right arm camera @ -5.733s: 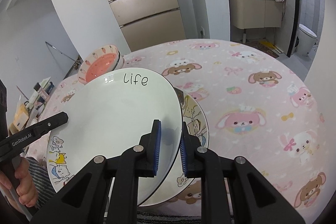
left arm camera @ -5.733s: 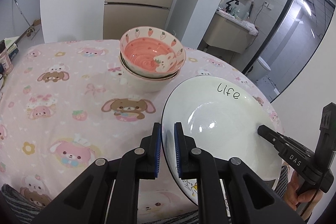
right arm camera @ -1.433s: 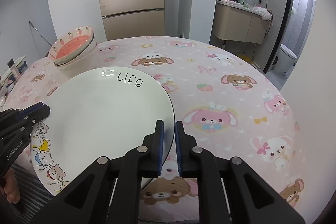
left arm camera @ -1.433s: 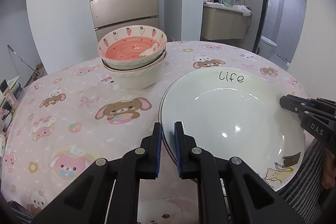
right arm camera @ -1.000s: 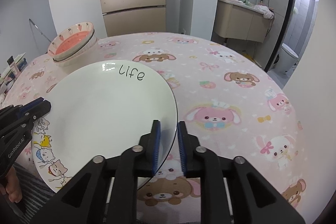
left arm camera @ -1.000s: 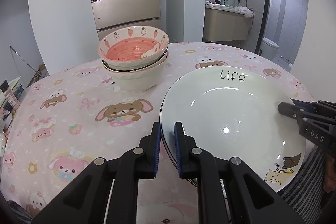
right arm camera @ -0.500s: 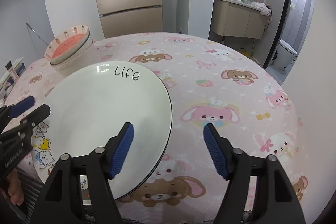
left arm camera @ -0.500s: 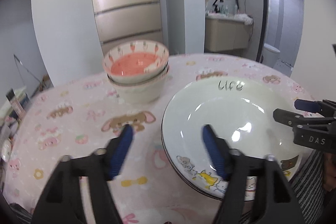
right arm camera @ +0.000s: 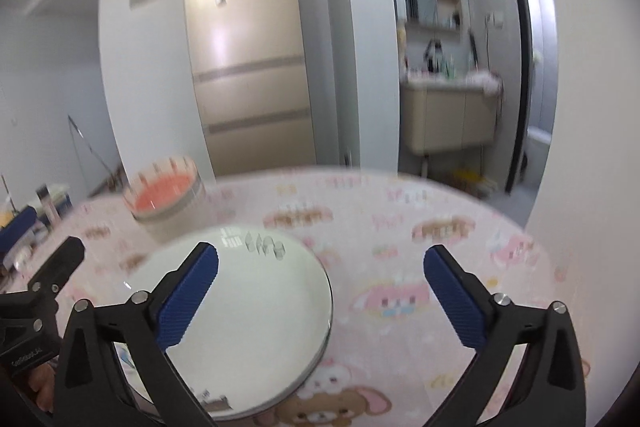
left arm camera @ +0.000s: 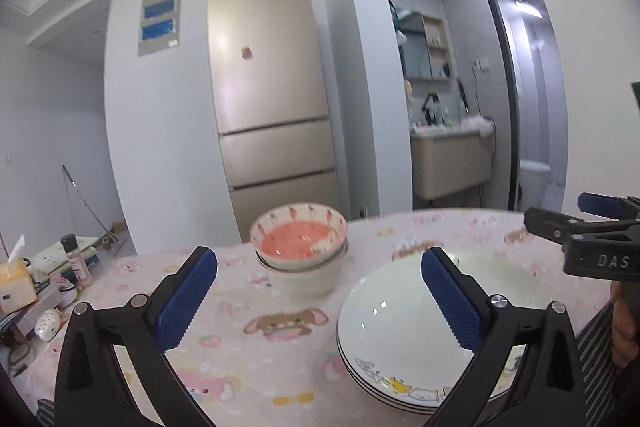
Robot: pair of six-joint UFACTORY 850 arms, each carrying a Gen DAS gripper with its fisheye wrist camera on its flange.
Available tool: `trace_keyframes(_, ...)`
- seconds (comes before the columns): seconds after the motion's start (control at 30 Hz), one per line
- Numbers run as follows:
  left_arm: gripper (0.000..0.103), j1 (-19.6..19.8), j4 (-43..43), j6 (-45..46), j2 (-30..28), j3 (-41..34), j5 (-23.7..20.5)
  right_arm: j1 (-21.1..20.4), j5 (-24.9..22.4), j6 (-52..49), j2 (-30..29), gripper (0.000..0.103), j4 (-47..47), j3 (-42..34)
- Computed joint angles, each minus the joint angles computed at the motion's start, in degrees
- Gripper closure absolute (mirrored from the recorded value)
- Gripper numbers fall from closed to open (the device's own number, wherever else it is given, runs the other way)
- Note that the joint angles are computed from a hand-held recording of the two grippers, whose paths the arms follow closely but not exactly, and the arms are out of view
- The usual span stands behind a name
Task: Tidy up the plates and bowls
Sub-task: 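Open both grippers and raise them away from the plate stack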
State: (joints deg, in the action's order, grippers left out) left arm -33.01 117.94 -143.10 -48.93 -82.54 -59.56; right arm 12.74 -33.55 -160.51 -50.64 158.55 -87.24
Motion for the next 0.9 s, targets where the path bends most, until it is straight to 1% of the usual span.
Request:
trace_keyframes(0.1,0.000,0.0,0.7,-1.9,1.0,1.2,-1.2,0.3,-4.2,-3.6,0.9,0.000,3.3,1.8)
trace_keyframes(0.2,0.000,0.3,1.0,-3.3,3.2,2.9,-0.5,0.1,-7.4,-3.8,1.3,0.000,3.8,2.8)
trace_keyframes(0.3,0.000,-0.3,1.2,-4.4,5.8,5.7,-2.6,-0.1,-10.1,-2.8,1.8,0.000,4.3,3.6)
trace_keyframes(0.43,0.000,-1.2,-0.6,-1.9,8.6,7.8,-5.0,0.3,-11.1,-4.6,3.5,0.000,4.8,4.6)
trace_keyframes(0.5,0.000,-1.3,-3.5,-0.3,9.8,8.0,-5.3,0.5,-11.6,-5.2,4.6,0.000,4.7,5.4)
trace_keyframes(0.53,0.000,-1.1,-3.5,-0.8,10.8,8.6,-4.9,0.5,-12.4,-5.1,5.2,0.000,4.3,5.9)
trace_keyframes(0.6,0.000,-1.1,-3.0,-1.4,12.1,9.8,-7.2,0.9,-14.3,-6.0,6.5,0.000,4.2,7.1)
trace_keyframes(0.63,0.000,-1.3,-3.4,-0.1,12.5,9.8,-8.6,1.4,-14.2,-8.4,7.2,0.000,5.0,7.5)
trace_keyframes(0.7,0.000,-1.4,-2.9,2.1,13.9,10.1,-9.3,2.2,-13.2,-12.6,8.6,0.000,5.6,8.0)
trace_keyframes(0.77,0.000,-1.5,-2.8,3.2,15.0,10.2,-10.2,2.6,-11.6,-12.9,9.8,0.000,3.2,7.7)
trace_keyframes(0.83,0.000,-1.5,-3.5,3.9,15.9,9.8,-10.4,2.7,-9.2,-9.8,10.6,0.000,0.3,6.6)
trace_keyframes(0.9,0.000,-0.9,-4.2,4.1,17.2,9.2,-7.7,2.7,-4.7,-2.7,10.9,0.000,-3.7,4.1)
